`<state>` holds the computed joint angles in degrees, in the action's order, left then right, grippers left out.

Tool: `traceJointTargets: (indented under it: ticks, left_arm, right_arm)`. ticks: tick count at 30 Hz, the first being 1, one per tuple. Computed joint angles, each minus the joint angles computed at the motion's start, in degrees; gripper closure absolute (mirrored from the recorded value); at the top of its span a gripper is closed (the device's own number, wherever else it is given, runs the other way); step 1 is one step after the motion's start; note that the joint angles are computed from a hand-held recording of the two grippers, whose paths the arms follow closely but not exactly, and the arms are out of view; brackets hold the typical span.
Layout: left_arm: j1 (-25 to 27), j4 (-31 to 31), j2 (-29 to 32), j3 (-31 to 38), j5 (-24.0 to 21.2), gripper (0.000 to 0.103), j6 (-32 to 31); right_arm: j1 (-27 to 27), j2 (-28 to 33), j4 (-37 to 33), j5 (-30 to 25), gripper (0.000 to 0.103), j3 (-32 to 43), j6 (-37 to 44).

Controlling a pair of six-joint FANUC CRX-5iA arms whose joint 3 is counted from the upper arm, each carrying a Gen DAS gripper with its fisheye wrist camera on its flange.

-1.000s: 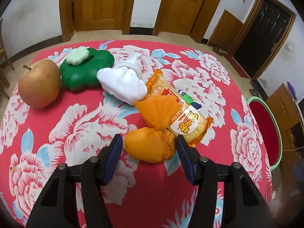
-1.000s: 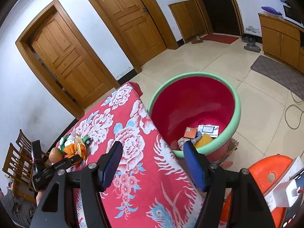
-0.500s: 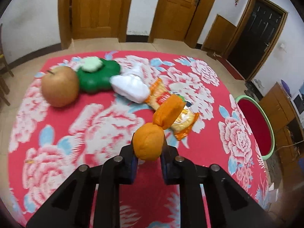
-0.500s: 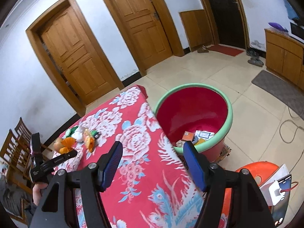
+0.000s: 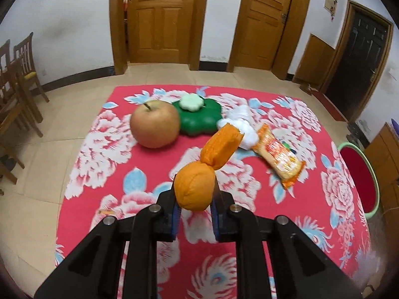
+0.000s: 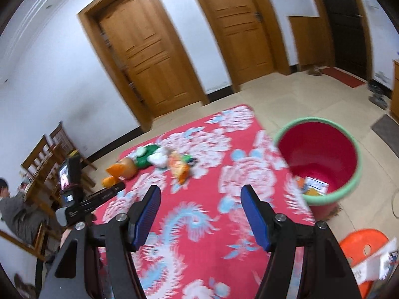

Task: Collect trash
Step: 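Grasp the yellow snack bag with the right tool while the left holds the orange item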

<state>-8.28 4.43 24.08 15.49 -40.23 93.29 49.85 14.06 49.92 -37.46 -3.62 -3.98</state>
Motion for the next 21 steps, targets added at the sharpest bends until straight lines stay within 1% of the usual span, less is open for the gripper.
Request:
traceJointTargets:
  ticks: [3,5,7,12,17,21]
  left_arm:
    - [0.7,1.9,0.7,-0.4,1.0,0.084,-0.7]
    - [0.9,2.9,1.3,-0.5,1.5,0.084,-1.0]
    - [1.0,3.4,1.9,-0.5,1.8,0.084,-1.1]
    - [0.9,3.8,3.0,-0.7,3.3,0.084,-1.2]
    - [1.1,4.4,3.5,-1.5,5.2,0.084,-1.7]
    - [1.3,5.6,3.3,-2.2,6.0,0.084,-2.6]
  right_arm:
    - [-0.5,4.1,-4.8,0.7,0.034,5.4,6.0]
    - [-1.1,7.1,-9.2,1.4,0.034,9.4,10.4]
    - [-1.5,9.1,-11.0,1.7,0.034,11.8,12.5]
    - [-2.9,16.8,-15.8,-1.8,0.034,21.2,19.2]
    - [-3.9,23.7,-19.1,-6.0,0.034,29.8,24.9]
    - [-4.7,28.2,-22.5,-7.4,0.034,35.8,29.5]
